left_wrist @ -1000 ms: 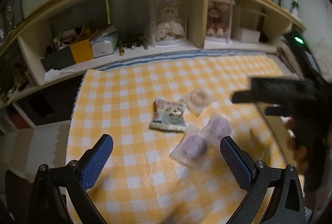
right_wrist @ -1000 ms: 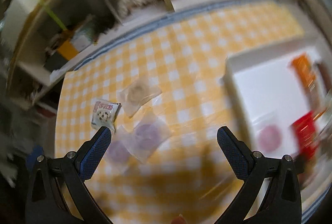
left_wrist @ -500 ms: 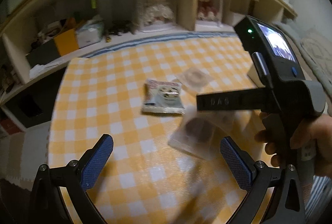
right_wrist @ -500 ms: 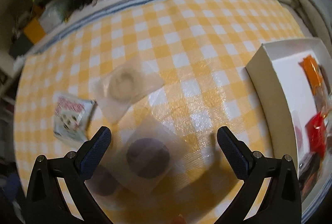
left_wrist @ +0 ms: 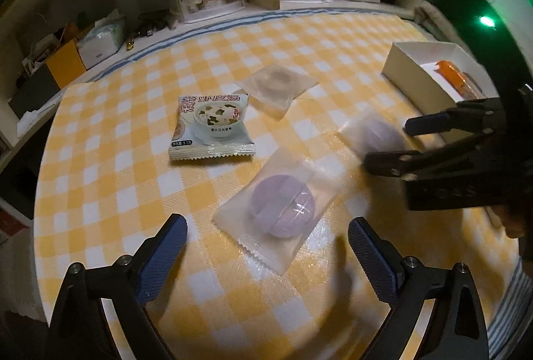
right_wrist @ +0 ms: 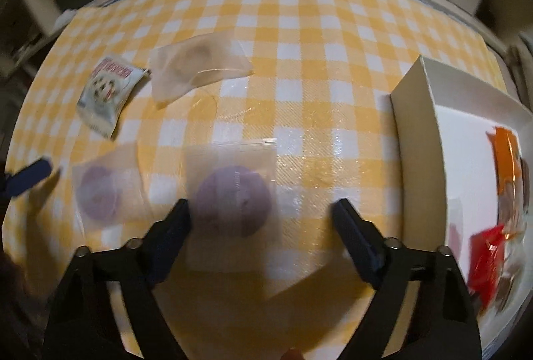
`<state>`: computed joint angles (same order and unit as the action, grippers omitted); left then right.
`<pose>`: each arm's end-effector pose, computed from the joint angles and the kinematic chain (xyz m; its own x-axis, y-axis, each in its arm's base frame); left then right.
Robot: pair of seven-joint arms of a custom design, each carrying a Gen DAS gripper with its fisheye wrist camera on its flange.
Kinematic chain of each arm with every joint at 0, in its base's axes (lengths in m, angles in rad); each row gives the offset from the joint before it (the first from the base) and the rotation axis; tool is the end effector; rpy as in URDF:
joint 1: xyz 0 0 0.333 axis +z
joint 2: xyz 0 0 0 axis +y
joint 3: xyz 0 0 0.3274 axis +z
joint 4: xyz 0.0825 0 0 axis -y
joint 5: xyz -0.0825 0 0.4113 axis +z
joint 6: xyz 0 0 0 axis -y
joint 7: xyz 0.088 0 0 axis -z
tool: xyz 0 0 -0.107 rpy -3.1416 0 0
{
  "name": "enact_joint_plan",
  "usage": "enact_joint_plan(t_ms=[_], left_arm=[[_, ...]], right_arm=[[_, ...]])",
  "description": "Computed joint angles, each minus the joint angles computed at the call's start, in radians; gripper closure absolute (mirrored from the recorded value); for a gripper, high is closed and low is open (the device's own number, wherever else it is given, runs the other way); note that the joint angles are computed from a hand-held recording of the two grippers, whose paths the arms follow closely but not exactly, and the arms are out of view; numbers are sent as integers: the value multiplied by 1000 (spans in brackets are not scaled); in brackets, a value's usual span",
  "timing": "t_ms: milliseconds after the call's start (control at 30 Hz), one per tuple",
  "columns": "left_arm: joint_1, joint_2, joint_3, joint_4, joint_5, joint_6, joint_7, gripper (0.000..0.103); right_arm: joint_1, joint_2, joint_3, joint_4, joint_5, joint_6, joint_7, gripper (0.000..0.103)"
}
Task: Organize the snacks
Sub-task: 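Grasp the purple-disc candy pack with the right tool while the left tool grasps another purple-disc pack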
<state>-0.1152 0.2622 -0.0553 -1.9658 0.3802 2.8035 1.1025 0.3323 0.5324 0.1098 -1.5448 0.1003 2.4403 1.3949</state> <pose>0.6582 -0.1290 0.3978 -0.0101 -0.9996 -0.0264 -0.8217 0.0233 -0.5694 0.6901 0.3114 0.3790 0.5152 -0.8534 -0.0795 -0.8105 -0.4549 -0.3691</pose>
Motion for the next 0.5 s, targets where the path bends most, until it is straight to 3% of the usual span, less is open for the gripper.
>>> enact_joint_plan(t_ms=[167,400,500], left_arm=[[42,17,-35,2,-118,59,61,6],[94,46,-80,16,-311,99,150,9],[146,41,-144,11,-428,87,263,13]], right_arm=[[-68,-73,40,-108,67,16,-188,49],[-103,-215,47,-328,158,58,-390,51],[-99,-241,40,-355,185,32,-423,51]])
